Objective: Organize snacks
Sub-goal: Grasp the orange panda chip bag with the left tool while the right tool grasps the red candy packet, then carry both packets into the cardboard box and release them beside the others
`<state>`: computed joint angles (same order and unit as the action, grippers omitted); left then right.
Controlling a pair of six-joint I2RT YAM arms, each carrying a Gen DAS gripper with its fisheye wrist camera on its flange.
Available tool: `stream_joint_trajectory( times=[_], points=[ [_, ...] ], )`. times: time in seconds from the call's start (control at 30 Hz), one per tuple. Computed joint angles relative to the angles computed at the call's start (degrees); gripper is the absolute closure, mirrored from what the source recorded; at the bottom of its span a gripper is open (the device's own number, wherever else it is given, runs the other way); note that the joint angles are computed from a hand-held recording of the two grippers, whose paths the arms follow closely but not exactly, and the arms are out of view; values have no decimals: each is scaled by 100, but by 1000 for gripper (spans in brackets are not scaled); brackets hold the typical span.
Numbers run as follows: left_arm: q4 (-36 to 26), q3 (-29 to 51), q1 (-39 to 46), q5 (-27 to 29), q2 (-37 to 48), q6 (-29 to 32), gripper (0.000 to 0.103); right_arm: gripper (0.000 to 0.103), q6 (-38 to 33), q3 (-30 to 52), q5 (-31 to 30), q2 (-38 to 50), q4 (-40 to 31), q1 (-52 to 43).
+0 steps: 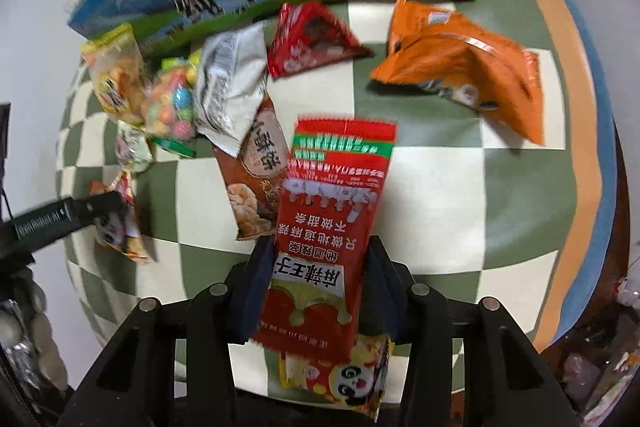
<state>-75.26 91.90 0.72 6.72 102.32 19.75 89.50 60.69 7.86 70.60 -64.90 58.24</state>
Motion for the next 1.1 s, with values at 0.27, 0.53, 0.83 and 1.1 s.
stream_joint_trajectory(
  times=[0.27, 0.53, 0.83, 1.1],
  points=[
    [-621, 247, -189, 82, 173, -155, 65, 55, -655, 474, -81, -74, -540, -402],
    [-207, 72, -760, -423, -637, 822, 39, 42, -1014, -509, -1061, -41, 475, -1182],
    [1031, -936, -1697, -1977, -526, 3002, 39, 30, -1511, -28, -1232, 674, 386, -1582],
    [1449, -1380, -1963, -2173, -420, 2937, 43, 44, -1924, 871, -906, 1585, -45, -1361]
  ],
)
